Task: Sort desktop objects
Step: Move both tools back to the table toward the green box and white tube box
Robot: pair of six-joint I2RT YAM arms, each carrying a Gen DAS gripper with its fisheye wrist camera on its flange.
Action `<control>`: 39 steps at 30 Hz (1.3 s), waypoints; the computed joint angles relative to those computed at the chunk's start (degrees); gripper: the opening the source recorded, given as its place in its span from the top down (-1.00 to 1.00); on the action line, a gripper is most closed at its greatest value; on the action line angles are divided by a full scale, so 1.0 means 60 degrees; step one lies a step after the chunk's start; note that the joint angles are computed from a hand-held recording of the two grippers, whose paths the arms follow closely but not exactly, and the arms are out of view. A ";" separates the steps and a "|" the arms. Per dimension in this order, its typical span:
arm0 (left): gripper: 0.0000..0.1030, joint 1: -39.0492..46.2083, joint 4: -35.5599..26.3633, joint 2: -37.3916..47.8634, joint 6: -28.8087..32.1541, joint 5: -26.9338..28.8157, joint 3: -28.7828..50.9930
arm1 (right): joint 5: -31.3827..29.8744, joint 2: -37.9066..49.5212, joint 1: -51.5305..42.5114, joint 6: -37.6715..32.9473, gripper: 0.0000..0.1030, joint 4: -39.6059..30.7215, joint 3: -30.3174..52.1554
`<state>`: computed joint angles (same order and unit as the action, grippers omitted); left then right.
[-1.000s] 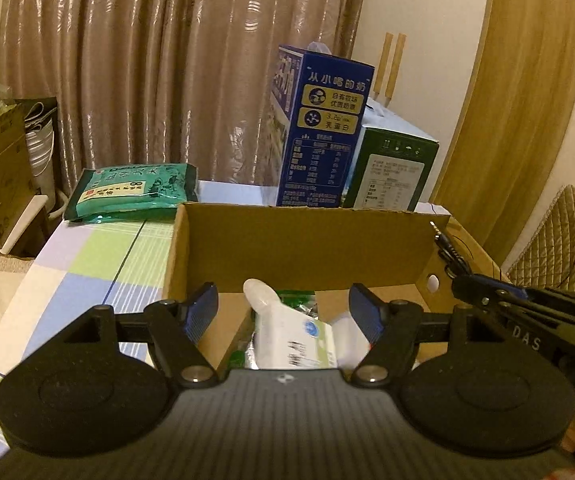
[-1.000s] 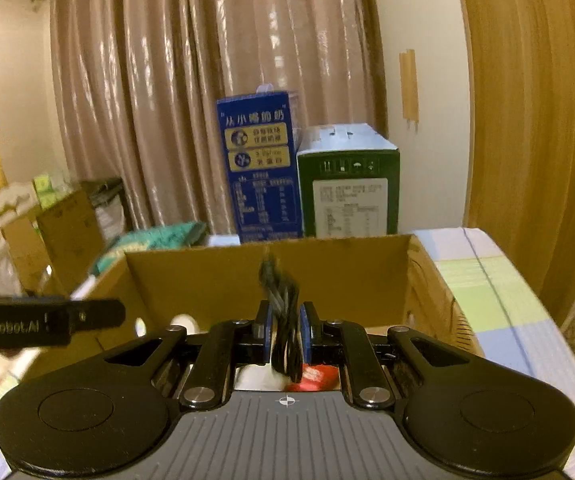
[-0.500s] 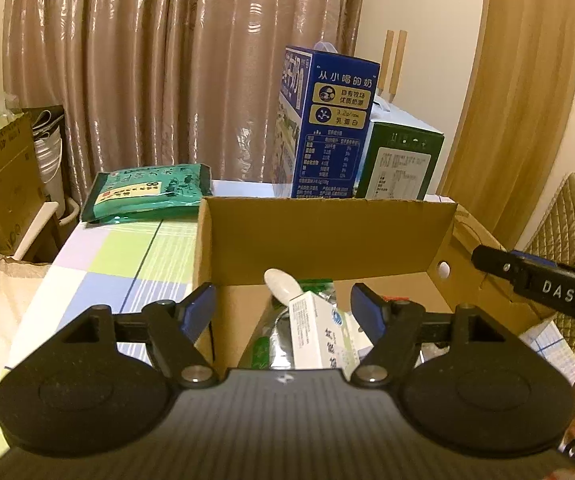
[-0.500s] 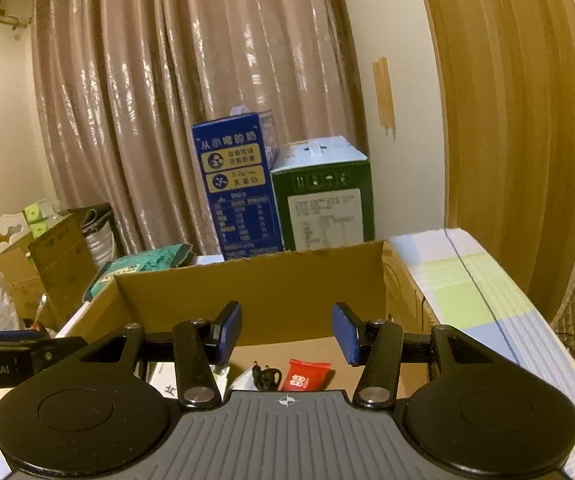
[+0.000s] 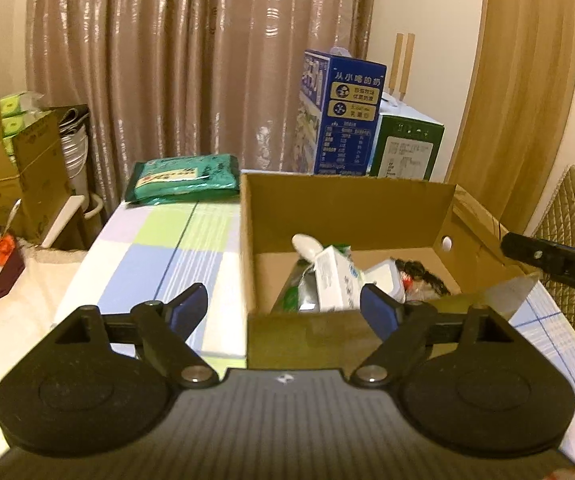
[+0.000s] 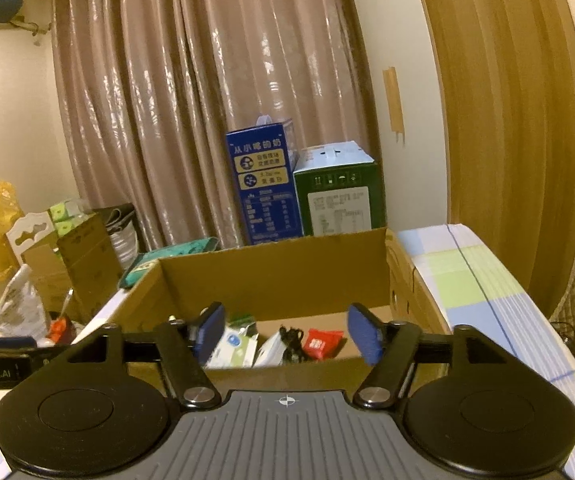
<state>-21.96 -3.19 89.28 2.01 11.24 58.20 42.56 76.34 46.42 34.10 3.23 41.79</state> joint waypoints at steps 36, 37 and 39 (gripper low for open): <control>-0.95 0.1035 -0.0052 -0.2667 -0.0141 0.0666 -0.3232 | 0.0667 -0.0401 0.3386 -0.1065 -0.75 -0.1707 -0.1752; -0.95 0.0992 0.0020 -0.2552 -0.0094 0.0641 -0.3244 | 0.0566 -0.0388 0.3316 -0.1255 -0.75 -0.1643 -0.1778; -0.95 0.0944 0.0105 -0.2321 -0.0096 0.0601 -0.3266 | 0.0323 -0.0299 0.3076 -0.1832 -0.75 -0.1356 -0.1811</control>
<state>-16.30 -2.56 75.35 1.43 14.85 38.60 44.50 74.54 64.88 23.12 -4.91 30.92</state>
